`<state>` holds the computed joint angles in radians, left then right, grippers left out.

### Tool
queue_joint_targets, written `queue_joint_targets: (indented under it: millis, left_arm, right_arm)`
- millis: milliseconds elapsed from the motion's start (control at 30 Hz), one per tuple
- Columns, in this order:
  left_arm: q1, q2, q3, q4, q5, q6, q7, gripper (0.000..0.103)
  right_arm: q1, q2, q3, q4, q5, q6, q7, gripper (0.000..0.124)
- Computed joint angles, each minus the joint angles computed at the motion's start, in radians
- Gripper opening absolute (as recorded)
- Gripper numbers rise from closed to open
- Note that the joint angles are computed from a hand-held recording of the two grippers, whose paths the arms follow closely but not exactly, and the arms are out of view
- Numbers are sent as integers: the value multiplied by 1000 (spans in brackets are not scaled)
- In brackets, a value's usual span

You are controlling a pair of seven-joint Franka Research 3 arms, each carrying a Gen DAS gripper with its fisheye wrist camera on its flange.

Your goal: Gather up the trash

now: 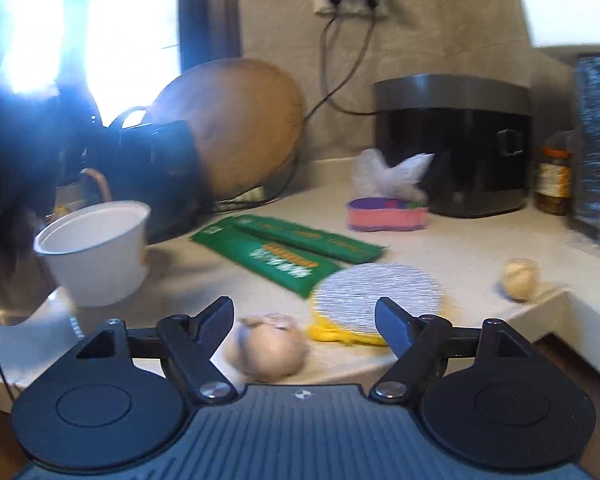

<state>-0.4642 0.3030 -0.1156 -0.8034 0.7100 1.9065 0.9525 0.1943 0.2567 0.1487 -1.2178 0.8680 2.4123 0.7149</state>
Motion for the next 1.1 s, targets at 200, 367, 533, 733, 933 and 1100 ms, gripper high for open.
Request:
queue_joint_targets:
  millis: [200,367,533,733,933,1100]
  left_arm:
    - [-19,91,0,109,-90,-41,80,31]
    - [0,16,-8,-32,-123,23,51,31]
    - [20,-18,-40,-113,-149,76,47,31]
    - [-10,-26,-46,-165,-44,76,79,31]
    - [-49,0,-38,-159,65,64,142,15]
    - [-49,5,-32,-158,59,72,131,13]
  right_arm:
    - [7,-22,-36,-48,-83,106,92,83]
    - [1,-12,-49,-48,-156,124,189,83]
    - [-8,-52,-44,-139,-156,227,156,83]
    - [3,-41,-82,-150,-290,256,295,83]
    - [-7,-41,-98,-179,-375,245,405,83]
    - [-17,-30,-94,-178,-394,231,440,83]
